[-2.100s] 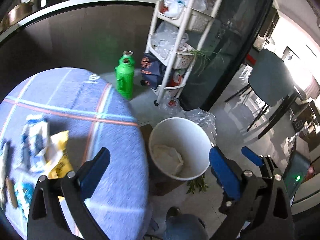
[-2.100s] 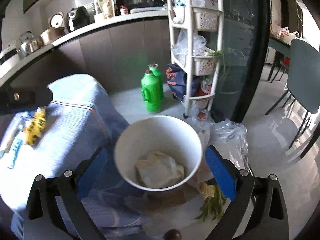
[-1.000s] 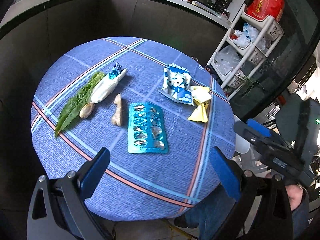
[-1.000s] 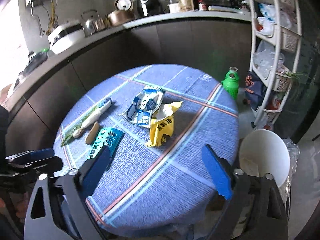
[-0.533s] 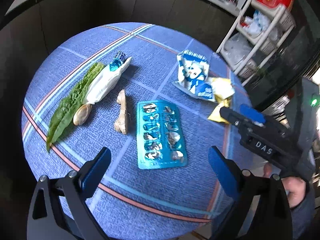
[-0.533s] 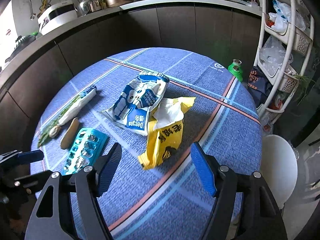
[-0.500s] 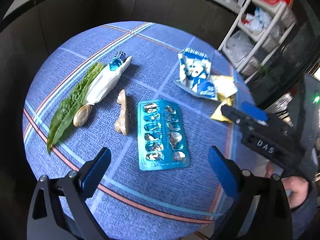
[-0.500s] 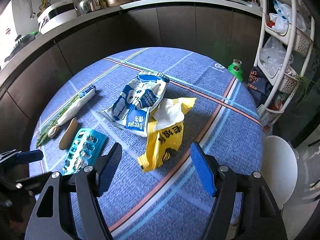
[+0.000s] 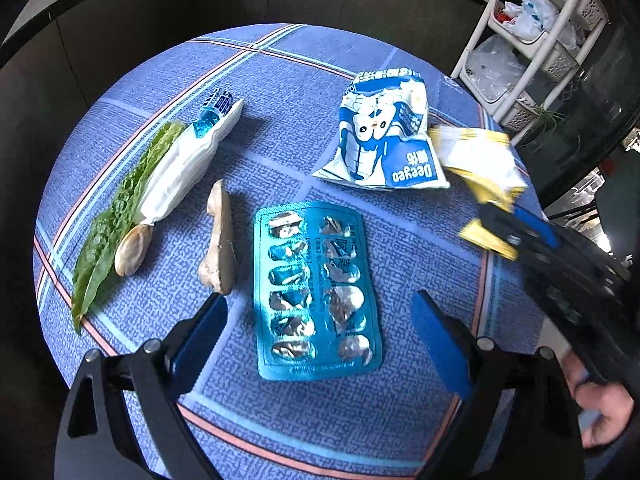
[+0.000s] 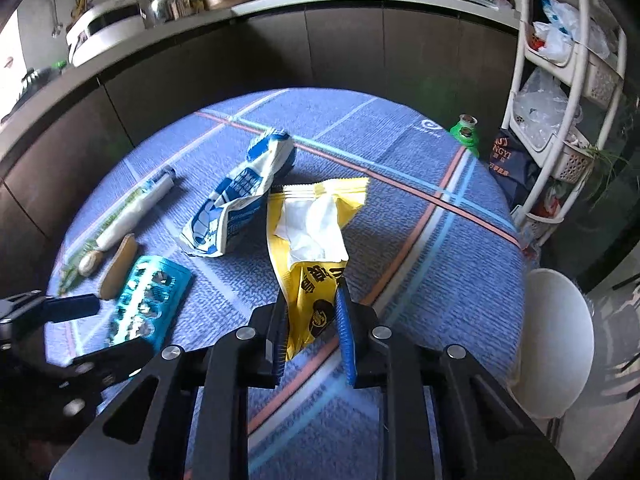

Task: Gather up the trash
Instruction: 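Grasp the yellow snack wrapper with the right tool while the left tool grasps the blue blister pack, then carry the yellow wrapper and blister pack to the white bucket and release both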

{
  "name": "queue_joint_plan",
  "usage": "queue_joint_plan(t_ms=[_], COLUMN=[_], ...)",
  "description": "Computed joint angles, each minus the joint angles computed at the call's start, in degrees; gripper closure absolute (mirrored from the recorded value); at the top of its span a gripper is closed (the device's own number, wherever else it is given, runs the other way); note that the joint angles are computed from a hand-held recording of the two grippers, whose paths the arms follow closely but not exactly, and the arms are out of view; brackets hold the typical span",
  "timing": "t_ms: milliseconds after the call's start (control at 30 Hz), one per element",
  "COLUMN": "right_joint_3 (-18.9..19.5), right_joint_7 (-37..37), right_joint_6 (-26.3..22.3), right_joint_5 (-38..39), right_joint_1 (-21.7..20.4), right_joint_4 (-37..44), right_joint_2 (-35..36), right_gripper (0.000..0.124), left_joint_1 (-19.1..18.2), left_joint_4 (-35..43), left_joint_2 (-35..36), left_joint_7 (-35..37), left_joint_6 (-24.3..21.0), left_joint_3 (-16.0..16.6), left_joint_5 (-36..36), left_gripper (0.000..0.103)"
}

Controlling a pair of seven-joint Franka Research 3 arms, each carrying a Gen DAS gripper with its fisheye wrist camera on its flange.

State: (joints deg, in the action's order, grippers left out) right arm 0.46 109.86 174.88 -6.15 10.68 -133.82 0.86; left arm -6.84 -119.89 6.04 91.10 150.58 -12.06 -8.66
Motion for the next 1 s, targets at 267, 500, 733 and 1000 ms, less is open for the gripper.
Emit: queue_joint_plan(t_ms=[267, 500, 733, 1000], right_joint_3=[1.83, 3.61, 5.11, 5.72], right_joint_7=[-2.23, -5.32, -6.63, -8.49], right_joint_6=[2.49, 3.06, 3.92, 5.03], right_joint_5=[5.00, 8.94, 10.47, 12.97], right_joint_1=[-1.98, -2.76, -4.39, -4.92], right_joint_4=[-5.37, -7.46, -9.30, -11.36], right_joint_2=[-5.43, -7.61, -10.15, -13.10], right_gripper=[0.105, 0.105, 0.105, 0.105], left_joint_1=[-1.54, -2.72, -1.38, -0.98], left_joint_4=[1.53, 2.24, 0.23, -2.32], left_joint_2=[1.81, 2.63, 0.79, -4.75], left_joint_7=[-8.79, -13.06, -8.81, 2.64], left_joint_6=[-1.28, -0.20, 1.69, 2.69], left_joint_3=[0.90, 0.60, -0.62, -0.81], left_joint_5=[11.03, 18.40, 12.56, -4.64], left_gripper=[0.016, 0.036, 0.037, 0.037])
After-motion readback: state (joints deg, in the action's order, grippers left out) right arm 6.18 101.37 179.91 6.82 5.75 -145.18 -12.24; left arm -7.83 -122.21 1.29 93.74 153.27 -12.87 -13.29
